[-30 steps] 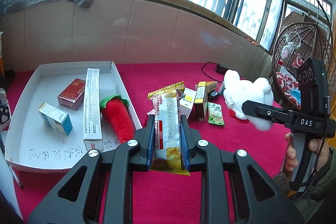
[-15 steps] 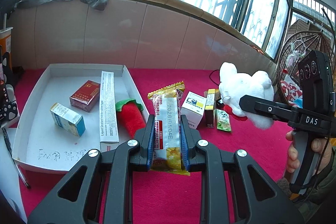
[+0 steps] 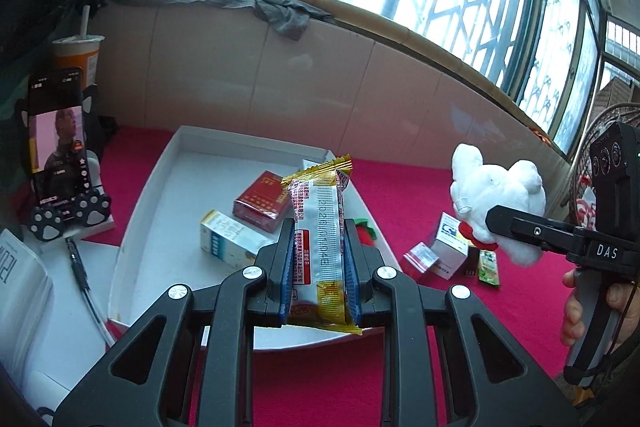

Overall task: Organize objects
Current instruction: 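Lift the snack bar and bunny and carry them toward the white tray, then lower the snack bar and bunny into the tray and open both tools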

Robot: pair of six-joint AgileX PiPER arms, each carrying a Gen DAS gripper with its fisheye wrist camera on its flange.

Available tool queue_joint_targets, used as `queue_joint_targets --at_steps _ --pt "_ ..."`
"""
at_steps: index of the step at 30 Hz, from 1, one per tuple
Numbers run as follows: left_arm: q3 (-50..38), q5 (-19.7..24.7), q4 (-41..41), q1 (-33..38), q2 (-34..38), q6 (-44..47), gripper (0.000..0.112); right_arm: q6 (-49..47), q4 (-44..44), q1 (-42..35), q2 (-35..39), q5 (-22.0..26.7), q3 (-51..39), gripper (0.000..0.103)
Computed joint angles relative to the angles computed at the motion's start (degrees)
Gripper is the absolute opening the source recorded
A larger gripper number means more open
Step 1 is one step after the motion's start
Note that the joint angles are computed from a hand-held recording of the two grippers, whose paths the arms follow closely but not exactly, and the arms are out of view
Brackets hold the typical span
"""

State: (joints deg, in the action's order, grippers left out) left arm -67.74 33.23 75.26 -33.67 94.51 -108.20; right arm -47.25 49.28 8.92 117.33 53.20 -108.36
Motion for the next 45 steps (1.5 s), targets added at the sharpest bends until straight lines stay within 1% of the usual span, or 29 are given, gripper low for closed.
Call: queue_joint_targets --at_steps 4,9,12,13,16,17,18,20,26,29,32,34,36,38,39,41,42,43,44,45 --pt "0.34 -0.50 -0.30 3.67 -0.99 0.98 0.021 4.15 -3.46 2.33 3.89 0.93 -6.94 0.075" --pt "-5.98 -3.77 -6.34 9.55 2.82 9.08 0.021 9.15 -7.64 5.87 9.51 2.77 -16.80 0.075" --pt "-12.44 -4.04 -12.08 12.70 7.22 16.14 0.021 12.67 -10.63 8.20 13.65 4.08 -24.25 0.075" --pt "-14.69 -4.50 -15.22 13.99 8.68 19.49 0.021 13.92 -11.59 8.82 15.25 5.12 -27.19 0.075" --pt "-21.29 -6.83 -29.03 17.98 12.81 32.65 0.021 15.60 -12.65 10.23 18.19 7.25 -32.02 0.075" --pt "-23.32 -7.07 -33.32 18.92 14.08 36.95 0.021 15.15 -12.49 10.54 18.22 7.14 -31.66 0.075" --pt "-25.48 -6.36 -36.42 19.49 15.34 40.23 0.021 14.29 -12.01 10.85 17.81 6.60 -30.41 0.075" --pt "-28.13 -5.26 -39.56 20.01 16.93 43.84 0.021 12.79 -11.23 11.55 17.17 5.84 -28.41 0.075" --pt "-28.44 -4.60 -37.83 20.22 17.64 43.68 0.021 8.64 -10.47 13.61 14.94 3.12 -22.67 0.075" --pt "-28.41 -4.81 -38.84 20.77 17.77 45.22 0.021 6.21 -11.25 14.70 13.61 1.06 -19.24 0.075" --pt "-29.19 -3.72 -37.53 20.64 18.02 45.27 0.023 3.98 -11.87 15.54 12.10 -1.27 -15.21 0.075" --pt "-28.86 -3.93 -36.32 20.61 17.71 44.21 0.029 3.35 -12.36 16.03 11.77 -2.13 -13.85 0.076" --pt "-28.13 -4.27 -33.73 20.36 17.25 41.55 0.044 3.62 -13.21 16.46 11.84 -2.68 -13.31 0.076" --pt "-28.48 -2.98 -30.89 19.74 17.28 39.03 0.084 4.59 -14.39 16.76 12.12 -3.07 -13.41 0.076" --pt "-28.37 -1.93 -28.05 19.10 17.17 36.62 0.088 4.79 -14.80 16.87 12.14 -3.50 -13.32 0.077" --pt "-28.19 0.37 -22.53 17.85 16.90 31.93 0.090 4.32 -15.75 17.35 11.43 -6.03 -11.75 0.081" --pt "-27.99 1.96 -19.75 17.19 16.69 29.16 0.094 3.75 -16.44 17.69 10.85 -7.67 -10.55 0.085" --pt "-28.15 4.36 -17.47 16.44 16.60 26.55 0.103 3.31 -17.33 18.12 10.15 -9.60 -9.07 0.089" --pt "-27.81 6.31 -14.96 15.74 16.16 23.71 0.103 3.11 -18.27 18.54 9.06 -12.07 -6.95 0.091" --pt "-27.00 7.53 -12.62 15.13 15.44 20.93 0.103 2.82 -18.80 18.84 7.88 -14.93 -4.62 0.095"
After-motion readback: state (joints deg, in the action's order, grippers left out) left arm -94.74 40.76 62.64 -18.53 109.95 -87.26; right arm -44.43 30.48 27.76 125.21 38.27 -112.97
